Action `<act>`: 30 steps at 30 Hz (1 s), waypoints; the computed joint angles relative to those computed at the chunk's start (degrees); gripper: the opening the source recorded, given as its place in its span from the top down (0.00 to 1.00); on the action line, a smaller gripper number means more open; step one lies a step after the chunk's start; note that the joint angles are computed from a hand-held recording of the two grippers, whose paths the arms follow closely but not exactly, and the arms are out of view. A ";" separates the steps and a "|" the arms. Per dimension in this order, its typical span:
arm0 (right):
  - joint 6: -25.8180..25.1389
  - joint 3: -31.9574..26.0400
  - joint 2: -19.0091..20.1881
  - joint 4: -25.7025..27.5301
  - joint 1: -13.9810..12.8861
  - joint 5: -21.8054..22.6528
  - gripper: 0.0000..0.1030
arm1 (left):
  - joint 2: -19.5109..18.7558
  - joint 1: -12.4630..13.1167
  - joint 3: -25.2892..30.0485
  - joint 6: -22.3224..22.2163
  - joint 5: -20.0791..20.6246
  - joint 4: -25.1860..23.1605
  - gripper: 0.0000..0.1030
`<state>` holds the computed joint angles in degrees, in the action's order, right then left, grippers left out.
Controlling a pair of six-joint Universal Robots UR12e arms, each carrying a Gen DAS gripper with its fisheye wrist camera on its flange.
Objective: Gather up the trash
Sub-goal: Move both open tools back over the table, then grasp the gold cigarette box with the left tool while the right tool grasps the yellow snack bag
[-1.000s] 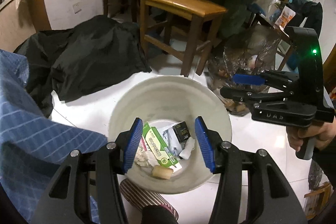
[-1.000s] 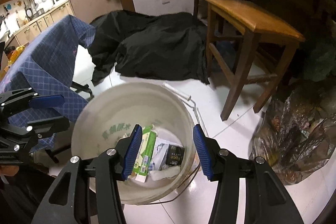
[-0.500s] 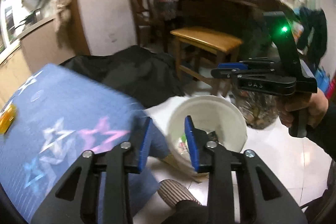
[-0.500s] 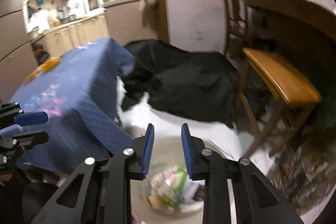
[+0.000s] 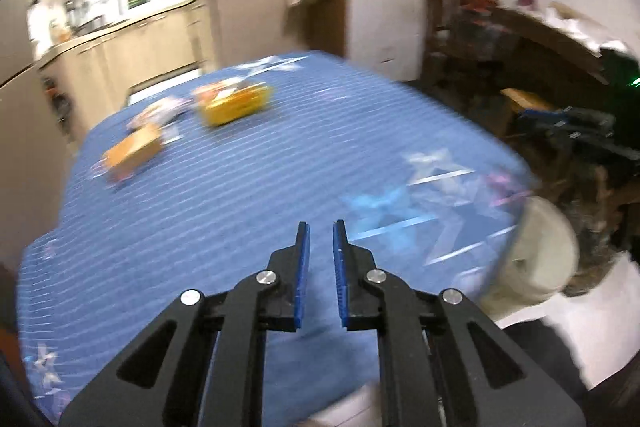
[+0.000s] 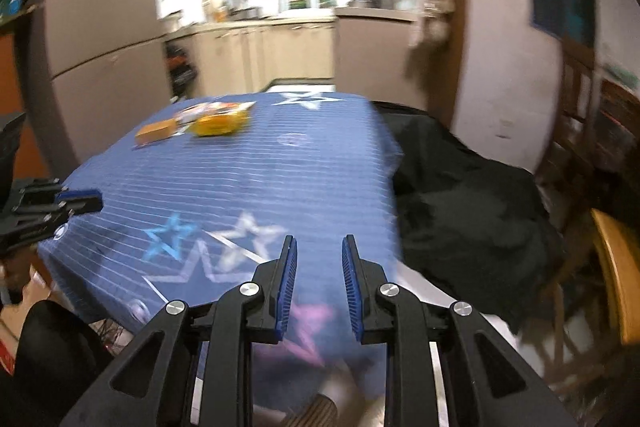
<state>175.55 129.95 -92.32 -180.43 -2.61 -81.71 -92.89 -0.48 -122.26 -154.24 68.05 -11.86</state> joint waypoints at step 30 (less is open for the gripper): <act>-25.38 -45.03 31.29 31.98 8.55 8.20 0.05 | -21.68 7.64 29.60 23.88 -5.41 -21.50 0.16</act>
<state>150.17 84.92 -61.02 -148.44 5.93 -73.51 -114.57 7.16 -92.66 -130.36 62.63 -33.35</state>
